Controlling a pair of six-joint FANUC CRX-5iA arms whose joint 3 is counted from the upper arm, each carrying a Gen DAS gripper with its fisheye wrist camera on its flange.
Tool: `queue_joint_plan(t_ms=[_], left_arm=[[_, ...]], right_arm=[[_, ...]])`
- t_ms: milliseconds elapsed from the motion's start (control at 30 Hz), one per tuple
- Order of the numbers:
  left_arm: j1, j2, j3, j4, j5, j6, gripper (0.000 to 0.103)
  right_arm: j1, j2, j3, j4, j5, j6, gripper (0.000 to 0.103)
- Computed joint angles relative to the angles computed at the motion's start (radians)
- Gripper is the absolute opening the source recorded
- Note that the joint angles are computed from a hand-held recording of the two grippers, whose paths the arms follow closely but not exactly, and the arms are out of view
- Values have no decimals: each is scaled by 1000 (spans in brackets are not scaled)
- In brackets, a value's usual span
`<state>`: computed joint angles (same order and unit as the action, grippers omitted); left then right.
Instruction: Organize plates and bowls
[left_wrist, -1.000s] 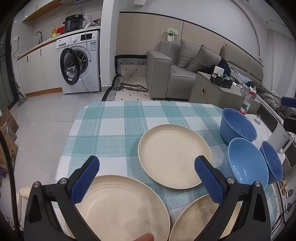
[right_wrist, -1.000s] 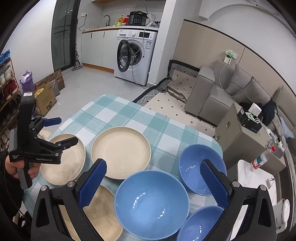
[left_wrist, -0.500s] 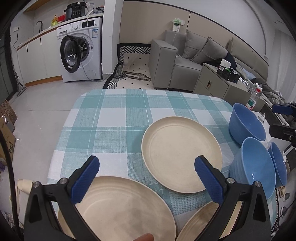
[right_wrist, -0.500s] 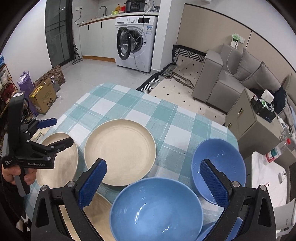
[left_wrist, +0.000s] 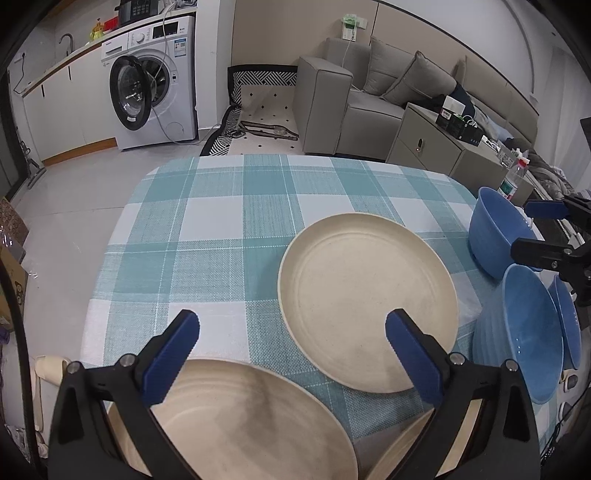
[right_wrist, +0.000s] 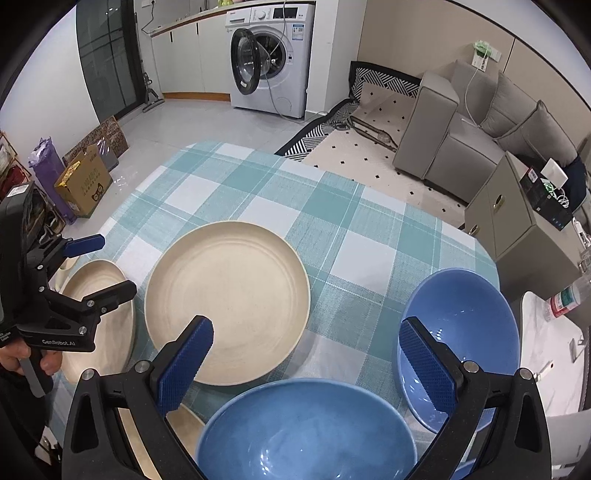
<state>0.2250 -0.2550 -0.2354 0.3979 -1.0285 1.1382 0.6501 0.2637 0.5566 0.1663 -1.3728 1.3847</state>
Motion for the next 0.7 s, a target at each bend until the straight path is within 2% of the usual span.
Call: queue_joint_plan(t_ms=[167, 467, 533, 567, 700], left_arm=[[0, 29, 17, 0, -20, 10, 95], [-16, 60, 32, -18, -37, 15, 93], [-20, 68, 36, -23, -43, 14, 88], [-24, 76, 44, -32, -53, 21, 79], [-28, 96, 52, -39, -70, 34, 73]], right_arm=[[-19, 48, 47, -31, -30, 20, 103], [-51, 133, 139, -93, -102, 40, 103], [-54, 155, 164, -108, -126, 49, 103], [-54, 161, 169, -110, -130, 51, 102], [-62, 204, 218, -143, -178, 63, 95]])
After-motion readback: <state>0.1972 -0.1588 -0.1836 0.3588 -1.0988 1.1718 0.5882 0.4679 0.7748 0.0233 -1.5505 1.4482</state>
